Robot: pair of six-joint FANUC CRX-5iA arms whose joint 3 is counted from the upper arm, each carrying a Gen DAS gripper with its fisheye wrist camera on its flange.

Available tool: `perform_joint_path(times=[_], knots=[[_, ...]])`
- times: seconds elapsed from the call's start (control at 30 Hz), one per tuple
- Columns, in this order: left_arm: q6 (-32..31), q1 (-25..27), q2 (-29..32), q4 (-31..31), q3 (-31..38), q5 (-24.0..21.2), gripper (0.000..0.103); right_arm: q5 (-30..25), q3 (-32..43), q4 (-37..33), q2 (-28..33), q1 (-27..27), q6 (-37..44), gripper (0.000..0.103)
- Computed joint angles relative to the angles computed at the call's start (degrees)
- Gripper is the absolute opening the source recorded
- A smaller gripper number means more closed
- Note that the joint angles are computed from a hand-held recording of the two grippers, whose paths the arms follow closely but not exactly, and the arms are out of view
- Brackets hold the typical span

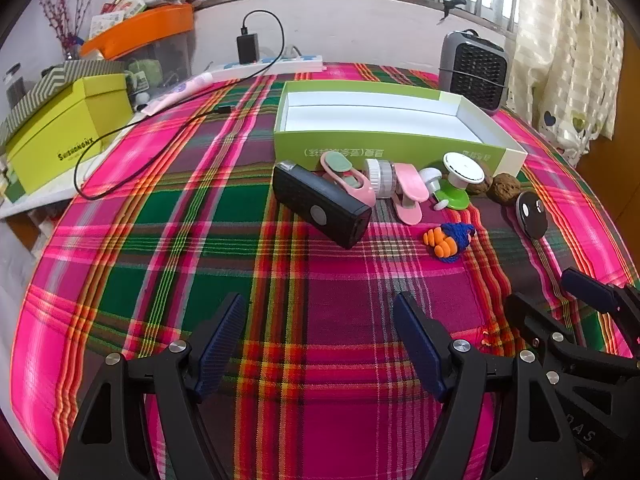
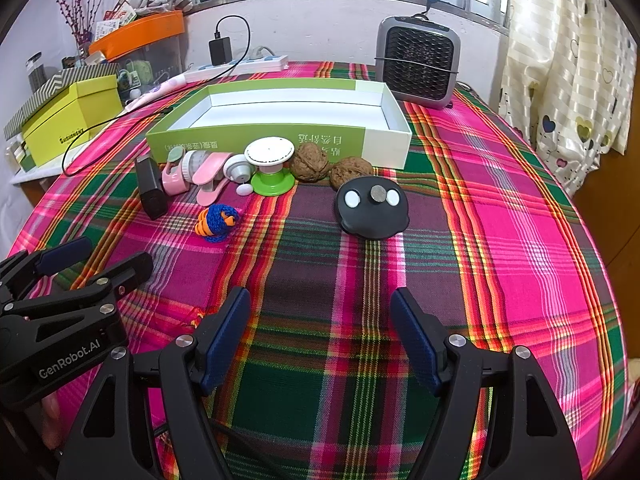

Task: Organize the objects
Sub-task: 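Move the right tool toward the orange-blue toy while the left tool approaches the black rectangular device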

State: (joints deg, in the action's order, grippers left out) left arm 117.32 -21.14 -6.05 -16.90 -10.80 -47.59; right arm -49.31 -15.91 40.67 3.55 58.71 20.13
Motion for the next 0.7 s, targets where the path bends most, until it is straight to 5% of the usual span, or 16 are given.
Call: perform_joint_path(times=[0.7], knots=[[-9.43, 4.18, -1.18, 8.20, -2.56, 2.84, 0.075, 2.45, 0.30, -1.40, -0.41, -0.60, 3.69, 0.073]])
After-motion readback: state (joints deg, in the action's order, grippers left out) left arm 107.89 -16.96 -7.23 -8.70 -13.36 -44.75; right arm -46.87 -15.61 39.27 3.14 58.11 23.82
